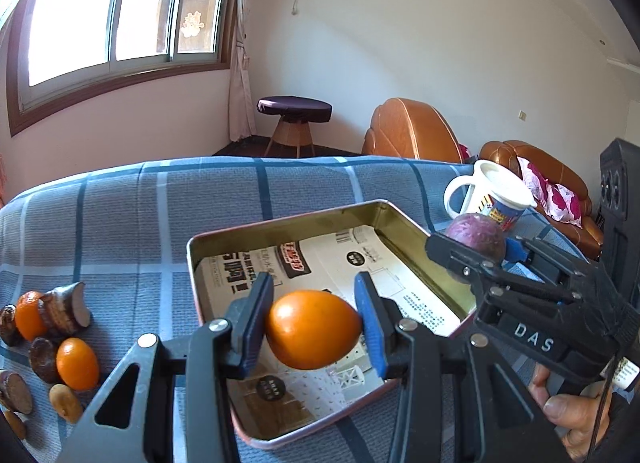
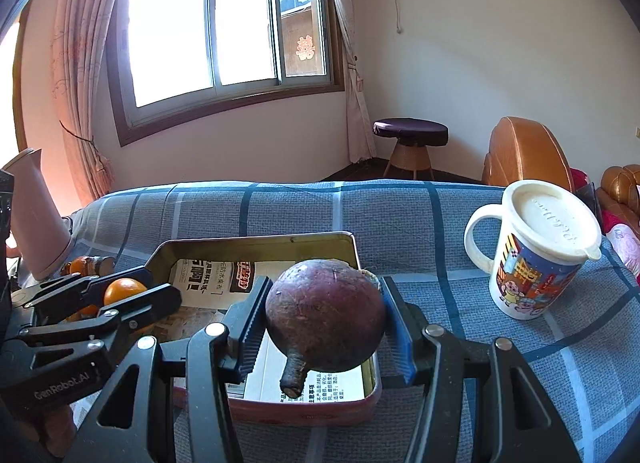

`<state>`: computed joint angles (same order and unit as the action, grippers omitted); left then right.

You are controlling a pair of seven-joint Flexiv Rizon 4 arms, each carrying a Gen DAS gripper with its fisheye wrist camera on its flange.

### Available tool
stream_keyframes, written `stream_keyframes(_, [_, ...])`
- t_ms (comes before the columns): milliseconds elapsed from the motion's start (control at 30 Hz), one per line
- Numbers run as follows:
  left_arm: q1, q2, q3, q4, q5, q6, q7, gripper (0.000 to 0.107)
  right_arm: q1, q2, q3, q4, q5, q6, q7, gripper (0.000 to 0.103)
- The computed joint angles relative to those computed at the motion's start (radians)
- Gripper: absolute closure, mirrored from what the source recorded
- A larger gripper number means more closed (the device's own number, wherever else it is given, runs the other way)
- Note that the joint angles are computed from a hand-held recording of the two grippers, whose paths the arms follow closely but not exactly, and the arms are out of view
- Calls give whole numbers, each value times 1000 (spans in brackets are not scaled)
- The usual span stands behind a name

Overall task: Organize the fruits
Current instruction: 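Carry the beet and orange into the tin box and open both tools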

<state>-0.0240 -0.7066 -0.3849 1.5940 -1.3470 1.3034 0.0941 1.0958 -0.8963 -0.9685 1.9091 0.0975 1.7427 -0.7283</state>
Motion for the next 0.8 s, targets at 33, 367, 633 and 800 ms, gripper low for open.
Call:
stream_keyframes(33, [-5,0,5,4,9,-2,-14,63,-7,4,10,-8,-7,-6,-4,48])
stream_keyframes(367, [4,-49,9,-15,224,49,-190,63,-94,52,128,-40,-78,-36,-17,48])
stream_keyframes(633, [57,-68,-58,-2,331,119,-242,62,-181,94,239,-55,-109,-13,-15,47])
stream_keyframes(800, [100,-81,-133,12,361,213,-254,54,-209,108,278,-55,-97,11,-24,46])
